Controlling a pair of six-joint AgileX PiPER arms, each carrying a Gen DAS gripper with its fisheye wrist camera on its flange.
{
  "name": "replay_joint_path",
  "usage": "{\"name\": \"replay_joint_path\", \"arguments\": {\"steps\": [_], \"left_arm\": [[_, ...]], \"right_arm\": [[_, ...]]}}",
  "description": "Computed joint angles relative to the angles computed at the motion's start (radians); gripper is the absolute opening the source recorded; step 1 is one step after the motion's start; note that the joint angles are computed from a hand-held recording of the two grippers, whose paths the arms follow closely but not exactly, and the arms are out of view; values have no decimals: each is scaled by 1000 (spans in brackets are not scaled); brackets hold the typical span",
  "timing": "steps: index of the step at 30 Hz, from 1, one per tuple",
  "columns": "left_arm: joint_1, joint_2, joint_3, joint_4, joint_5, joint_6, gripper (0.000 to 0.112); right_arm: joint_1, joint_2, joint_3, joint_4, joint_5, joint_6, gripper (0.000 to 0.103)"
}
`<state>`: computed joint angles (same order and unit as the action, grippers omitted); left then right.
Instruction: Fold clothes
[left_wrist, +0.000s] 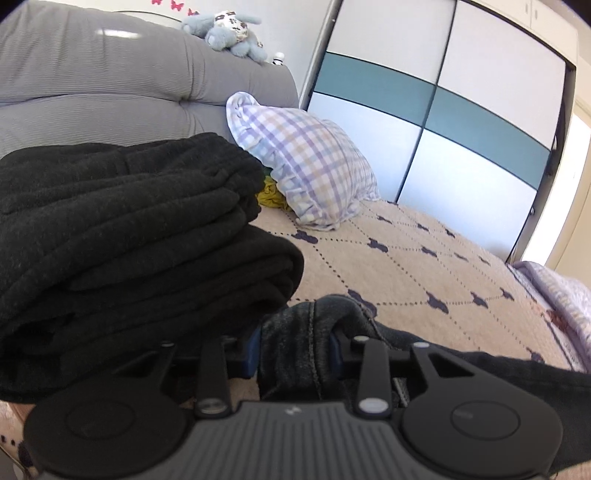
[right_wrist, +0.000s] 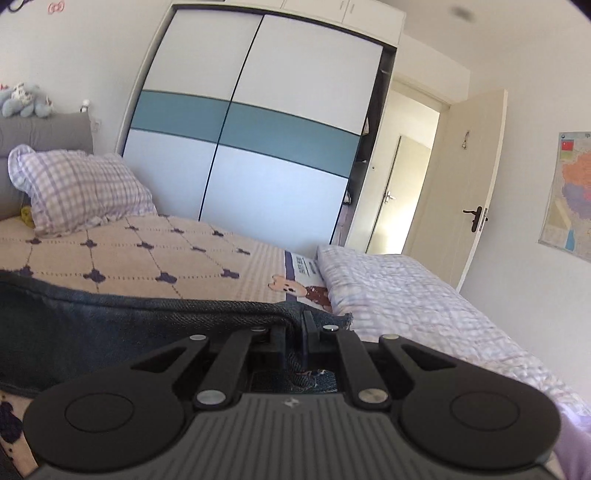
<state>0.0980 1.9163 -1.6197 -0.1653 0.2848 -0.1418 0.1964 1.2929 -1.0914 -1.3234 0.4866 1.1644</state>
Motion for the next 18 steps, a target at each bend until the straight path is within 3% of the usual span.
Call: {"name": "replay_joint_path", "arguments": {"steps": [2, 3, 6, 8, 9, 10, 12, 13, 16, 18], "left_arm": [[-16, 62, -95, 103, 61, -152, 36], [-21, 114, -187, 120, 133, -188, 37], [-60, 310, -487, 206, 343, -196, 47], [-55, 372, -580, 169, 419, -153, 48], [-41, 362, -567, 126, 418, -152, 50], [-29, 325, -513, 78, 394, -122, 60], [1, 209, -320, -29, 246, 7, 80], [11, 162, -250, -83, 202, 101, 80], [86, 58, -125, -352, 238, 328, 83], [106, -38, 25, -399, 194, 399, 93]], "right_arm": [[-37, 53, -60, 49, 6, -26, 8], [-49, 95, -95, 54, 23, -27, 8], [-130, 313, -272, 226, 57, -126, 12], [-163, 484, -421, 362, 139, -221, 17], [-170, 531, -443, 371, 149, -221, 17], [-149, 538, -426, 339, 174, -180, 19], [-114, 507, -315, 197, 152, -32, 39], [-91, 479, -259, 136, 159, 19, 43], [-50, 402, -159, 98, 192, 54, 47], [-46, 319, -90, 186, 141, -9, 48]]}}
